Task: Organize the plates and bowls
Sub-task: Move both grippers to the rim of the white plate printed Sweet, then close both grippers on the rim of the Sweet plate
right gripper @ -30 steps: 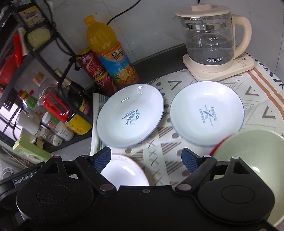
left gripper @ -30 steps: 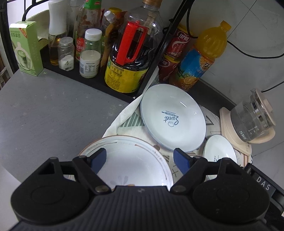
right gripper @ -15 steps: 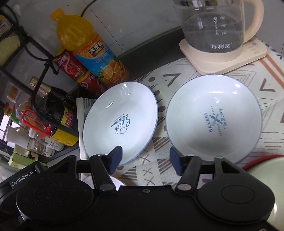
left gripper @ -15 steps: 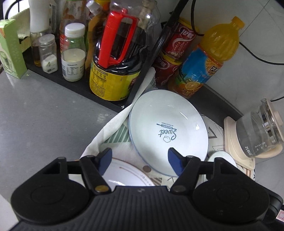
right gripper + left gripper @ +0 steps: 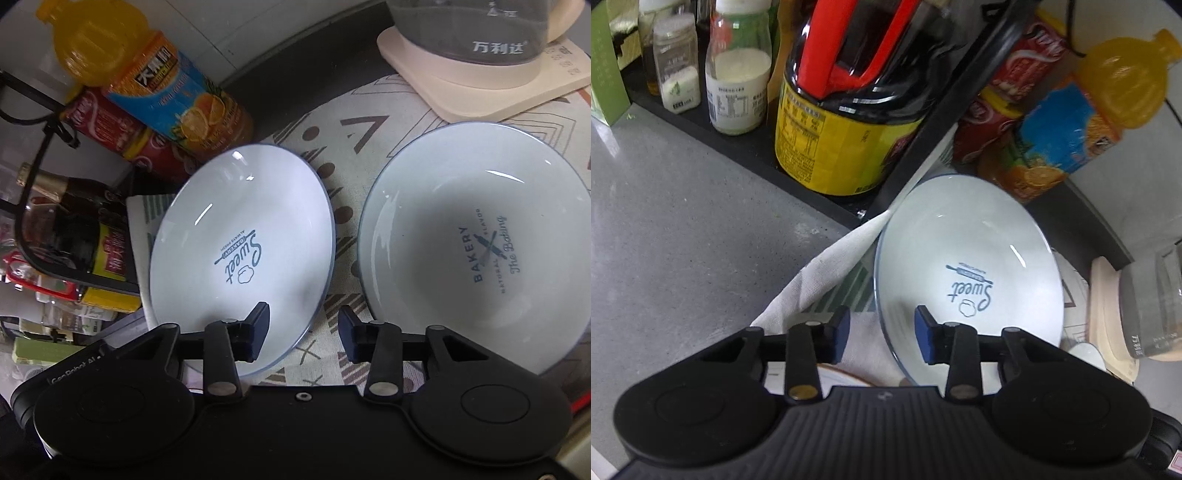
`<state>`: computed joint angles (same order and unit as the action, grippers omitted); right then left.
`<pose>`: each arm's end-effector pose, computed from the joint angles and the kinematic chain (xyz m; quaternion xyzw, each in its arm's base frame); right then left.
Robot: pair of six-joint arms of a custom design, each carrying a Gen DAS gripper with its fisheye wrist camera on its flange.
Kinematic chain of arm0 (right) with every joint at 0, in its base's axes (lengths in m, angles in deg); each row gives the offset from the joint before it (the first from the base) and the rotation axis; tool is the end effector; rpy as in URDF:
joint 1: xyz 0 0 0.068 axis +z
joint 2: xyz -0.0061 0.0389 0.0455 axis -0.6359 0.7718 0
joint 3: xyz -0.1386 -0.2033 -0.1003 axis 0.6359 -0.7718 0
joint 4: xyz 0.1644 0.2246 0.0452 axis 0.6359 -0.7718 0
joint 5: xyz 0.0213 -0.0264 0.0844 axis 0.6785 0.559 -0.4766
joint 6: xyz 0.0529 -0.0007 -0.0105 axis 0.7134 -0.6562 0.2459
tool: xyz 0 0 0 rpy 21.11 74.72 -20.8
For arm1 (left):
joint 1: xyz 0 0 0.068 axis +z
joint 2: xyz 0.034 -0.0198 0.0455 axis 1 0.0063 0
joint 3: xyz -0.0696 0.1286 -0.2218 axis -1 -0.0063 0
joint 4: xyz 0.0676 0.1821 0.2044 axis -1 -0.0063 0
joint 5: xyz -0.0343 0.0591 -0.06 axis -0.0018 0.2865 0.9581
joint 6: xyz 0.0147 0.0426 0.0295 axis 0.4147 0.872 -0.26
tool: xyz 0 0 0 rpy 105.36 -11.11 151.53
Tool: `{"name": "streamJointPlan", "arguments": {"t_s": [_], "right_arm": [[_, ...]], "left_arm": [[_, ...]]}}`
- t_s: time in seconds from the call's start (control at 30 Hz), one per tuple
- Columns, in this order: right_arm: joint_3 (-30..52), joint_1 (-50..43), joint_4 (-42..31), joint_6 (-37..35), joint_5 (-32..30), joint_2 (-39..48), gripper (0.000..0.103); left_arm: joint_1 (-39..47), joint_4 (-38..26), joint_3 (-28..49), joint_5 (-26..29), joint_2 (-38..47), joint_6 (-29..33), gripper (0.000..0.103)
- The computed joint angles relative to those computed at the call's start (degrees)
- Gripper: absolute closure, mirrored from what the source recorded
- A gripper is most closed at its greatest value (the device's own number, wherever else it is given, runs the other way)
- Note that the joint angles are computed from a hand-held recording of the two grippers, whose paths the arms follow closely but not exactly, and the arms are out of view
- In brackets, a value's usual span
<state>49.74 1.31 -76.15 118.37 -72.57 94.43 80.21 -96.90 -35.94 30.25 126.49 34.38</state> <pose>0.1653 0.1418 0.1050 0.1920 0.9450 0.2027 0.1704 0.2003 -0.0367 0.1119 -0.2200 0.9454 -0.1349 0.1988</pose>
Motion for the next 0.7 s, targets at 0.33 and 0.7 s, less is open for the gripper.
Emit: {"name": "streamJointPlan", "arguments": {"t_s": [0.33,0.7], "right_arm": [[2.7,-3.6,4.9,-0.4,-3.2,10.8,0.077],[4.4,-1.7,8.8,0.5,2.2,15.1,0.086]], "left_arm": [[-0.2,6.5,1.7,0.6,10.1,-0.4,0.08],[-1.7,12.4,-0.4,-0.8,11.1,-3.0,0.091]]}}
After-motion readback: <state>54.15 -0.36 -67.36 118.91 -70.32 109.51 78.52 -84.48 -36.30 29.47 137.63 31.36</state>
